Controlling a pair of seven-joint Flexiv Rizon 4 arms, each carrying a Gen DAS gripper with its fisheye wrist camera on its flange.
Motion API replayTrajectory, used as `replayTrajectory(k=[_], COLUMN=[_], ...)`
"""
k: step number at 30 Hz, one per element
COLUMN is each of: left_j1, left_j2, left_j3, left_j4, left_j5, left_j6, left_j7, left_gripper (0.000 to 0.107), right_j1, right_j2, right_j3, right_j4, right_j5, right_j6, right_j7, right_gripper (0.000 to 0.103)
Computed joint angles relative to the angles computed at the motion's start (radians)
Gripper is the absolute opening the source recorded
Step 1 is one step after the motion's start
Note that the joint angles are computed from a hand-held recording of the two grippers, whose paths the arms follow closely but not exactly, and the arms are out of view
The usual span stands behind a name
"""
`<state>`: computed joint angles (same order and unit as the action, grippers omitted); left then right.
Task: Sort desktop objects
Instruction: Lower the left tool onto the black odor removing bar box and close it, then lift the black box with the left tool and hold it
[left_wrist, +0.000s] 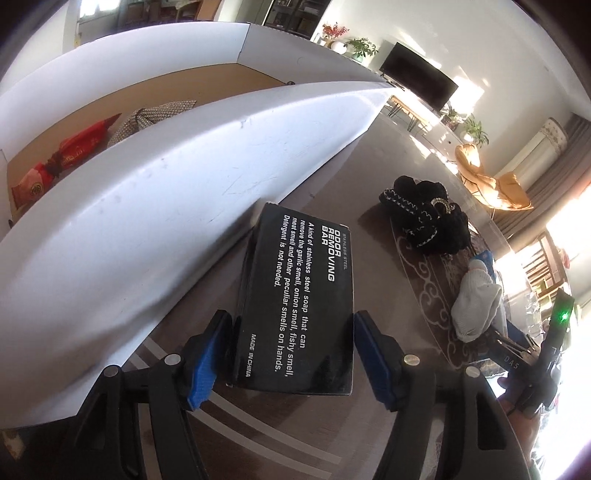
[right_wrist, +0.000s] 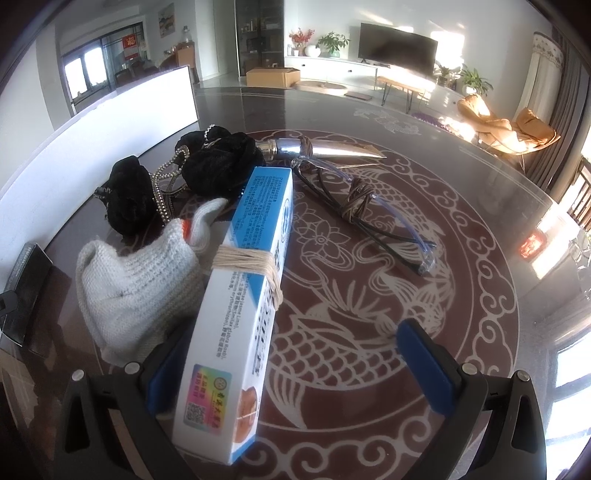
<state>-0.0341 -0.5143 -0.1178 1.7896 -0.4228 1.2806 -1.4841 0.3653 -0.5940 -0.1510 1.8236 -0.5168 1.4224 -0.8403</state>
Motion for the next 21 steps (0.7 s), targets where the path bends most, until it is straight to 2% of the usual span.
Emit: replayTrajectory(k=[2, 4, 5, 7, 8, 11, 12, 14, 18, 20, 21], left_j1=[-0.055, -0.1, -0.119, -0.131, -0.135, -0.234, -0.25, -0.239, -0.225, -0.215, -0.213], left_j2=[-0.024, -0.046, -0.054, -0.07, -0.078, -0.125, -0.134, -0.134, -0.13, -0.123, -0.121], left_j3=[0.064, 0.123, 0.15, 0.161, 0.162, 0.283, 0.299, 0.284, 0.264, 0.248, 0.239], left_j4=[-0.049, -0.096, -0.116, -0.143, -0.158, -0.273, -0.291, -0.274, -0.267, -0.249, -0.24], left_j5=[0.071, 0.142, 0.175, 0.212, 0.228, 0.395, 0.443, 0.471, 0.503, 0.514, 0.52], left_j6=[-0.019, -0.044, -0.059, -0.064, -0.075, -0.181, -0.186, -0.129, -0.108, -0.066, -0.044], left_j7=[-0.052, -0.108, -0.14, -0.182, -0.192, -0.296, -0.314, -0.341, -0.363, -0.351, -0.336], left_gripper=[0.07, 0.084, 0.086, 0.1, 0.103, 0.103, 0.103, 0.103, 0.101, 0.087, 0.075], right_j1=[-0.005, -0.012, -0.014, -0.02, -0.022, -0.022, -0.021, -0.018, -0.008, -0.006, -0.004], right_j2=[-0.002, -0.002, -0.003, -0.004, -0.004, -0.006, -0.005, -0.005, -0.004, -0.004, -0.004], right_j3=[0.008, 0.016, 0.02, 0.026, 0.029, 0.03, 0.028, 0.024, 0.011, 0.007, 0.005], right_j4=[-0.003, -0.005, -0.007, -0.007, -0.009, -0.008, -0.007, -0.008, -0.004, -0.003, -0.003], right_j5=[0.004, 0.011, 0.015, 0.024, 0.029, 0.038, 0.039, 0.04, 0.037, 0.034, 0.033], right_j6=[0.0, 0.003, 0.003, 0.01, 0.011, 0.015, 0.014, 0.011, 0.009, 0.009, 0.008], right_j7=[-0.006, -0.014, -0.017, -0.023, -0.026, -0.032, -0.034, -0.037, -0.031, -0.028, -0.027], right_gripper=[0.103, 0.103, 0.103, 0.103, 0.103, 0.103, 0.103, 0.103, 0.103, 0.103, 0.103])
